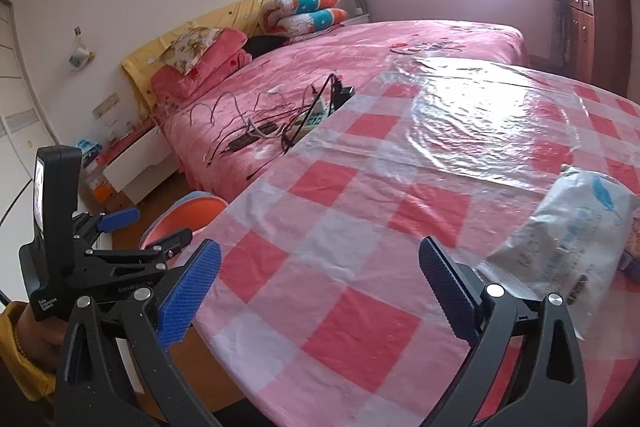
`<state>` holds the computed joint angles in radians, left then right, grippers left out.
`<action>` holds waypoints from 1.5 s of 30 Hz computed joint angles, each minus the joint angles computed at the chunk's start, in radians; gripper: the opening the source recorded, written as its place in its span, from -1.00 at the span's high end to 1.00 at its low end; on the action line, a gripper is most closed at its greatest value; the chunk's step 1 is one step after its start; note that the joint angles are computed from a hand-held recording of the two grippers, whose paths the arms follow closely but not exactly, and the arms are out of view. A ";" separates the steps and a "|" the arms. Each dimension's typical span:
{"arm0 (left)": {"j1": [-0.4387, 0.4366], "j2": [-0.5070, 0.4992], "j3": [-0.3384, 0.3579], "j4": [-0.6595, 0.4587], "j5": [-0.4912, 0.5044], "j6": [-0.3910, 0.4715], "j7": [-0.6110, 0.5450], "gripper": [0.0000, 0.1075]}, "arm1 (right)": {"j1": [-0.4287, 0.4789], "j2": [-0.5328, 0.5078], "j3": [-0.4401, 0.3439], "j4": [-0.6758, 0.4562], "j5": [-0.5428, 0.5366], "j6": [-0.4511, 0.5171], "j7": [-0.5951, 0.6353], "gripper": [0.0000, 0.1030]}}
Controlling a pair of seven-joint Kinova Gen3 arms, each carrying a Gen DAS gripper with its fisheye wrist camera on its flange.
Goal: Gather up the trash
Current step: 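Move both open tools back over the grey wipes pack and tissue box, then lower the left tool onto the grey feather-print wipes pack and close it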
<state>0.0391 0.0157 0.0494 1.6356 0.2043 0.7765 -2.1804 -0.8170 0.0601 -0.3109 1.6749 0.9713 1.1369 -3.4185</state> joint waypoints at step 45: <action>0.266 -0.024 0.123 -0.054 0.173 0.207 -0.123 -0.73 | 0.280 -0.454 -0.279 0.363 -0.129 0.328 -0.450 -0.90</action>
<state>0.3049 -0.0083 0.1724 1.5819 0.3770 0.9831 -2.3035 -0.5368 -0.3936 -0.5899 2.0380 0.8422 1.4645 -3.8688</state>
